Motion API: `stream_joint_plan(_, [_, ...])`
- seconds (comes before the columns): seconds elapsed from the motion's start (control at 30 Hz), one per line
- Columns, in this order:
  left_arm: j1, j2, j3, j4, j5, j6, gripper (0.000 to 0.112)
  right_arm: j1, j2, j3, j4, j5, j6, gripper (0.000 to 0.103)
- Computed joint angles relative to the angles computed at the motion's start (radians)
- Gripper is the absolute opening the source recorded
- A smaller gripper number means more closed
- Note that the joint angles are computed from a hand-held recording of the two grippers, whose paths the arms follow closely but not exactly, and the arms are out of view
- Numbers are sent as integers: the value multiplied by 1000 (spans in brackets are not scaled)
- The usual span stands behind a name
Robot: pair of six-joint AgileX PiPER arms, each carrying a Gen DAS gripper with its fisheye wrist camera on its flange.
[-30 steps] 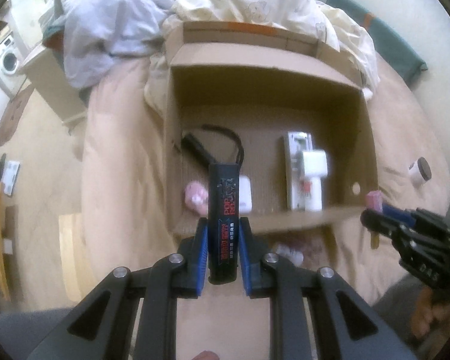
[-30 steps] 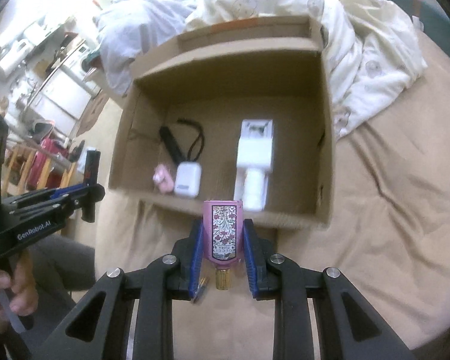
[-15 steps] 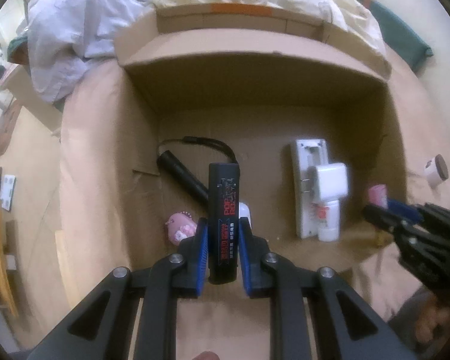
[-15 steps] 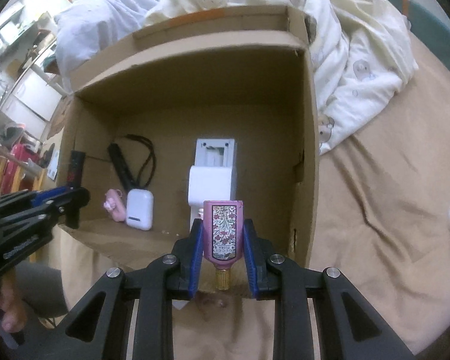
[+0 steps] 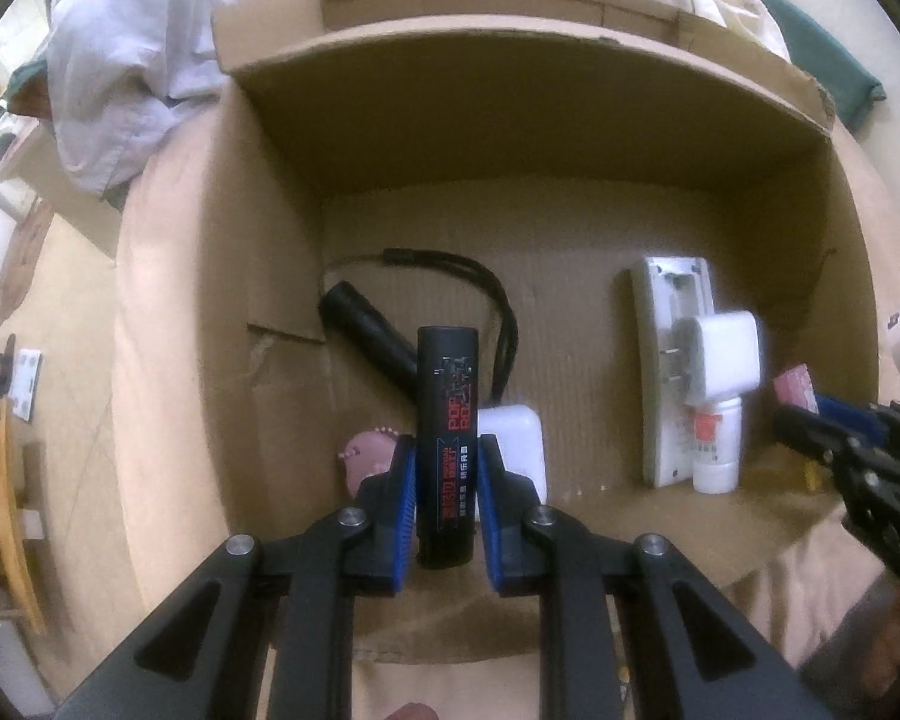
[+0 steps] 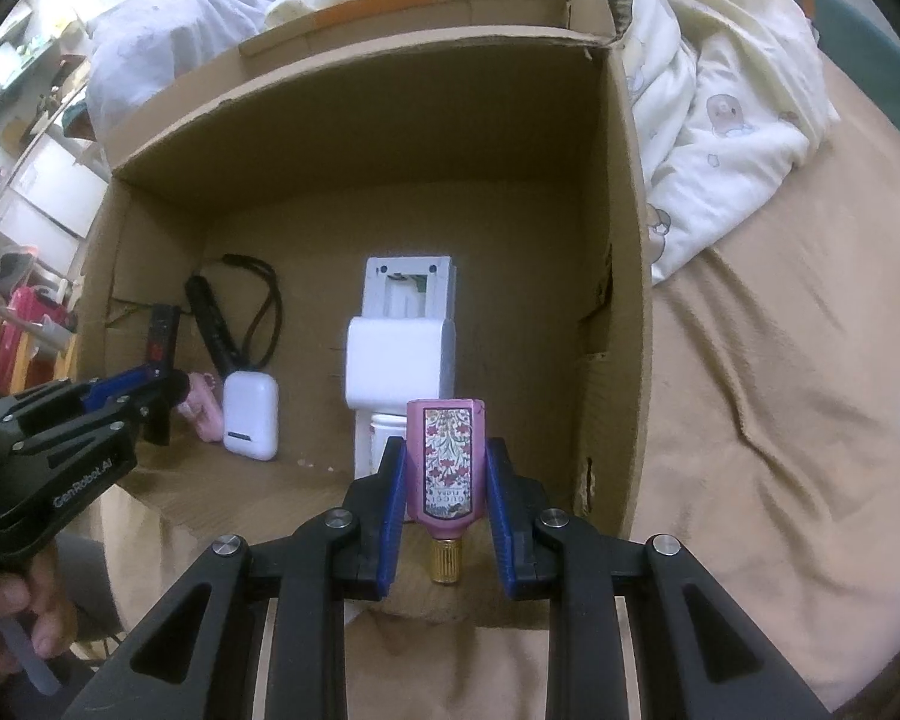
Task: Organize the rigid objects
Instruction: 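Carry the power bank and pink sanitizer bottle into the box, then open both grippers to release the power bank and sanitizer bottle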
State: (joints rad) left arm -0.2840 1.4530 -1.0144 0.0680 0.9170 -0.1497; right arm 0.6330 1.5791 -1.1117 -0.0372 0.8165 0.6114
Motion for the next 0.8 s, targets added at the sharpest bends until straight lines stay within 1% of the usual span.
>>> stream_joint_plan(0.1, [-9, 7, -4, 4, -2, 3, 17, 6, 20, -14, -21, 11, 10, 27])
stream_joint_plan(0.37, [-36, -6, -1, 11, 2, -8, 17, 11, 28, -24, -23, 4, 6, 27])
stream_joint_plan(0.47, [-44, -16, 1, 17, 7, -12, 18, -1, -4, 7, -5, -12, -9, 27])
stream_joint_plan(0.5, [-43, -19, 1, 20, 7, -10, 21, -6, -10, 10, 2, -16, -11, 29])
stream_joint_plan(0.57, [-53, -30, -1, 33, 9, -20, 44, -12, -24, 15, 9, -27, -15, 42])
stream_joint_plan(0.6, [-55, -38, -5, 35, 14, -25, 64, -14, -37, 19, 8, -36, -13, 67])
stream_joint_plan(0.63, [-54, -48, -10, 27, 20, -23, 68, -15, -52, 30, 6, -51, -7, 79])
stream_joint_plan(0.7, [-45, -69, -20, -4, 28, -4, 69, -16, -89, 48, 6, -81, -3, 79])
stream_joint_plan(0.73, [-49, -80, -21, 4, 28, -12, 74, -18, -97, 48, 13, -83, -14, 79])
stream_joint_plan(0.8, [-70, -106, -14, 51, 20, -57, 79, -13, -111, 51, 0, -78, -3, 79])
